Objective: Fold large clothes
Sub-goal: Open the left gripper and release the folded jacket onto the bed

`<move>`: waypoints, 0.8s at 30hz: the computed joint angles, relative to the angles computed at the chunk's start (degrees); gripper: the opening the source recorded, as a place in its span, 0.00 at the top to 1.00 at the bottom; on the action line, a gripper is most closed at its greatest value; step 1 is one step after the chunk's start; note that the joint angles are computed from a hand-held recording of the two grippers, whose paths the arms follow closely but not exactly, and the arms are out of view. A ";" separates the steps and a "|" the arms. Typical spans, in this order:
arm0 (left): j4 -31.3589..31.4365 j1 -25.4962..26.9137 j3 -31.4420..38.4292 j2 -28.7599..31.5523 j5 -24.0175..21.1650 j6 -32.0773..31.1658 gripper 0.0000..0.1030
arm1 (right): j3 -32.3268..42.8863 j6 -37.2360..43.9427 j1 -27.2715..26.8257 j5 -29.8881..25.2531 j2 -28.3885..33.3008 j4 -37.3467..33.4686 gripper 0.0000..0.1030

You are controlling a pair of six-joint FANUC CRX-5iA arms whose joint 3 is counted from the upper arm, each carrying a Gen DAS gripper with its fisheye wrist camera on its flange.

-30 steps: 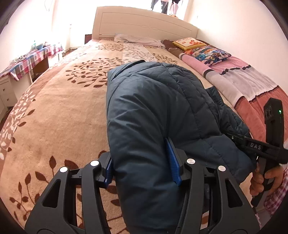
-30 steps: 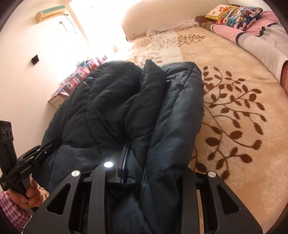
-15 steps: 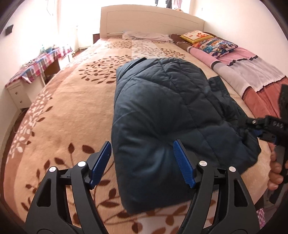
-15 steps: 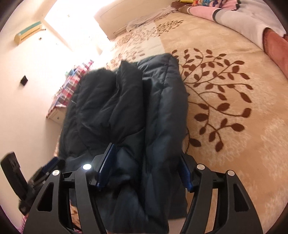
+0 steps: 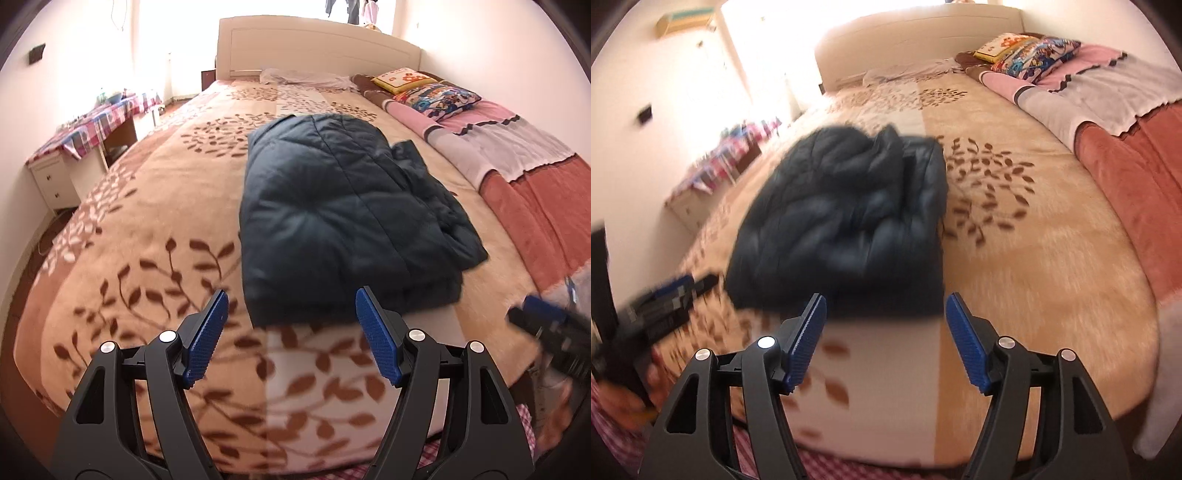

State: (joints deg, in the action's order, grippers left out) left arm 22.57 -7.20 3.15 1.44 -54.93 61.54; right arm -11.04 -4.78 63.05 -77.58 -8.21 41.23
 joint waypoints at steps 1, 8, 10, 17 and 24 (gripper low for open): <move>0.32 0.21 -0.54 -0.38 -0.29 -0.23 0.31 | -0.03 -0.70 1.44 -0.46 0.20 -0.91 0.35; 4.46 2.65 -7.23 -4.16 -3.03 -5.06 0.31 | 1.79 -5.57 5.35 -4.18 3.29 -5.05 0.36; 5.04 3.12 -8.20 -4.47 -3.71 -5.75 0.31 | 2.51 -6.18 5.48 -5.12 4.30 -6.48 0.36; 3.18 3.94 -6.44 -3.70 -8.17 -6.19 0.31 | 7.31 -4.60 2.60 -6.81 8.13 -10.75 0.36; 3.38 5.16 -8.28 -6.60 -8.01 -8.95 0.31 | 10.66 -5.42 2.89 -8.23 10.40 -8.83 0.36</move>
